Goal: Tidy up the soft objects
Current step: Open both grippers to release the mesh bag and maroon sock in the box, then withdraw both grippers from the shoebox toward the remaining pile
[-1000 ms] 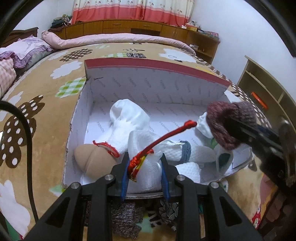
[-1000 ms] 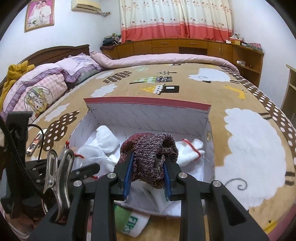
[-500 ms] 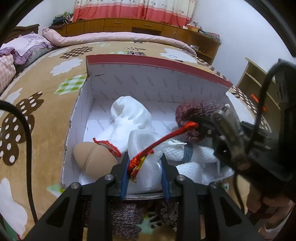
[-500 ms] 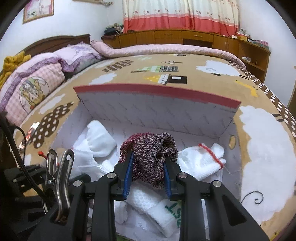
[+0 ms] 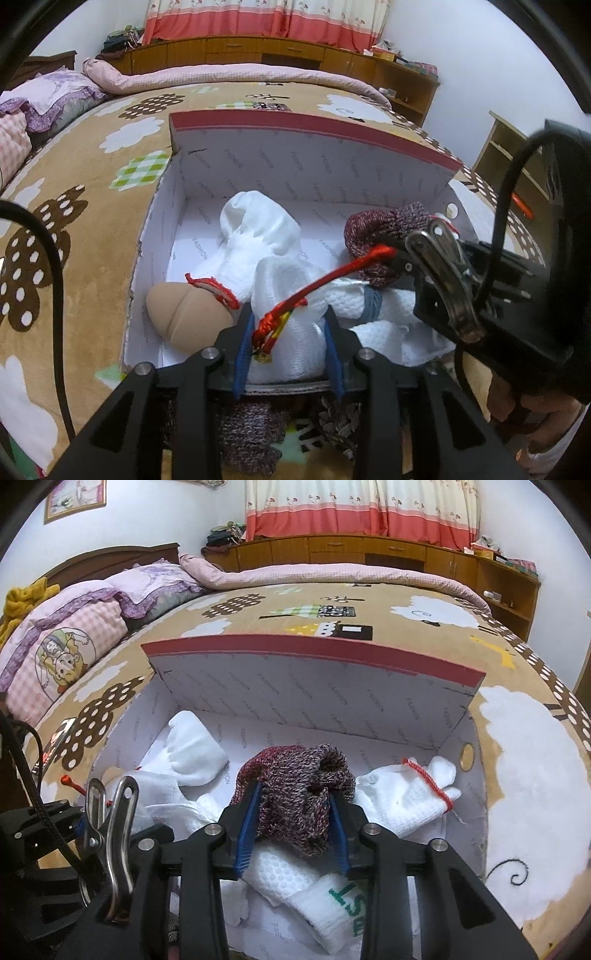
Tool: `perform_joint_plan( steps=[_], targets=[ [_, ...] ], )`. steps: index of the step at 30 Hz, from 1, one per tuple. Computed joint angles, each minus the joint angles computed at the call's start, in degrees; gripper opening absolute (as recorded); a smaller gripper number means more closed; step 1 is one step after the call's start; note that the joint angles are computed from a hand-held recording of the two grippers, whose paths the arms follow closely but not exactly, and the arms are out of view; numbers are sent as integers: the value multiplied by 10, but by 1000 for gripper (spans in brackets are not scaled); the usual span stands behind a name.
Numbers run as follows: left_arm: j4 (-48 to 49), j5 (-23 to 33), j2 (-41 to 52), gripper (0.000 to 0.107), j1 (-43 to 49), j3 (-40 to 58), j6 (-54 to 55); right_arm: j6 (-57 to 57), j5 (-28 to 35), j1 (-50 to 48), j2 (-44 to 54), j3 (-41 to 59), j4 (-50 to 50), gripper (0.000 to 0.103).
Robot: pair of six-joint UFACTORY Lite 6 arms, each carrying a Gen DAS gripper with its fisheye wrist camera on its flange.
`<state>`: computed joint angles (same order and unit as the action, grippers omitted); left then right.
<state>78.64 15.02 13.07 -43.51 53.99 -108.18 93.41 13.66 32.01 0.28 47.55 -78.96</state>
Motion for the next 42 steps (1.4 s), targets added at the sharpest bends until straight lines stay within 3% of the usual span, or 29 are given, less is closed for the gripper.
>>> perform_joint_plan(
  steps=[4, 11, 21, 42],
  targets=[
    [-36, 14, -8, 52, -11, 1, 33, -12, 17, 9, -13, -3, 16, 43],
    [-60, 37, -38, 61, -29, -12, 59, -10, 27, 13, -53, -24, 20, 60],
    [-102, 67, -92, 64, -56, -43, 86, -15, 47, 27, -132, -67, 31, 61],
    [-160, 140, -214, 64, -108, -110, 114, -109, 130, 86, -329, -173, 171, 61]
  ],
)
